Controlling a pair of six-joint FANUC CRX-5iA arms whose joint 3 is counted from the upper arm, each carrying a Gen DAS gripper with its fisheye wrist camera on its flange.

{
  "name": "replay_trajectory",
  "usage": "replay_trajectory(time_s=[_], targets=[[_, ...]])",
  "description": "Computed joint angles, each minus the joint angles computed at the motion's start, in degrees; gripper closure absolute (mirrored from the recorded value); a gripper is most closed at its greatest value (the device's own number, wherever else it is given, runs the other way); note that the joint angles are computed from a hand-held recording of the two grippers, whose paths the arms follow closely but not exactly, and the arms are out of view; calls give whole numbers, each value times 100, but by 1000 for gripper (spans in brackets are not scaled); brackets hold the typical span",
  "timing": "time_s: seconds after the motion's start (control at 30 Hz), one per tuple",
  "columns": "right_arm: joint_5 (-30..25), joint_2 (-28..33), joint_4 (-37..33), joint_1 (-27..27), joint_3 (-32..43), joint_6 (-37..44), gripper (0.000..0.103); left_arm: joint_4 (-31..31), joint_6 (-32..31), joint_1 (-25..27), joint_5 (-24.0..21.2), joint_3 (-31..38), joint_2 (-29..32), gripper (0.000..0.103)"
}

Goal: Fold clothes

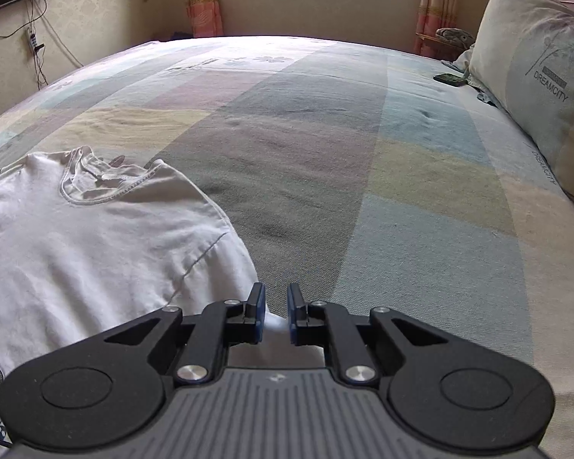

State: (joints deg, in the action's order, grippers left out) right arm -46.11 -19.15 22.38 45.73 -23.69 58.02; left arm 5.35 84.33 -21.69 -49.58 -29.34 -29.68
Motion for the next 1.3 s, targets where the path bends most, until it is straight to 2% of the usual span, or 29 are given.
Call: replay_trajectory(time_s=[0.07,0.13,0.27,0.33,0.4,0.47,0.53,0.6,0.67,0.77,0.83,0.87,0.93,0.97,1.0,1.07,1.3], targets=[[-119,44,412,181,-137,-115,80,0,5,-1,5,-5,-6,1],[-89,47,587,237,-225,-144,79,1,7,-1,12,-12,-13,1],[-182,95,470,241,-136,-29,78,3,2,-1,40,-34,-28,1],[-199,103,304,238,-66,148,94,-5,9,-6,55,-41,-35,1],[-181,115,379,270,-87,196,99,-10,16,-8,59,-42,-37,1],[-134,237,1223,303,-303,-537,100,-18,29,-12,55,-38,-34,1],[32,367,1782,128,-395,-1314,102,-10,22,-8,58,-40,-35,1],[170,298,1733,-10,-356,-1660,101,0,11,-2,61,-45,-38,1],[298,224,1623,-144,-293,-1955,94,10,-1,3,65,-50,-41,1],[28,-83,917,-50,-93,-1578,78,25,-17,12,70,-57,-45,1],[-352,-236,614,70,-43,-1472,61,36,-29,18,73,-62,-48,1],[-564,-240,548,71,-59,-1508,56,41,-34,20,75,-64,-49,1],[-971,-208,445,40,-103,-1612,55,51,-45,26,79,-69,-52,1],[-1004,-272,601,-10,-231,-1960,53,56,-51,29,80,-71,-53,1],[-1007,-350,798,-74,-377,-2369,44,56,-51,29,80,-71,-53,1],[-1039,-478,1160,-226,-634,-3153,43,32,-18,18,66,-55,-44,1],[-1777,-1719,1500,595,-1086,-3751,40,-48,90,-22,23,-2,-13,1]])
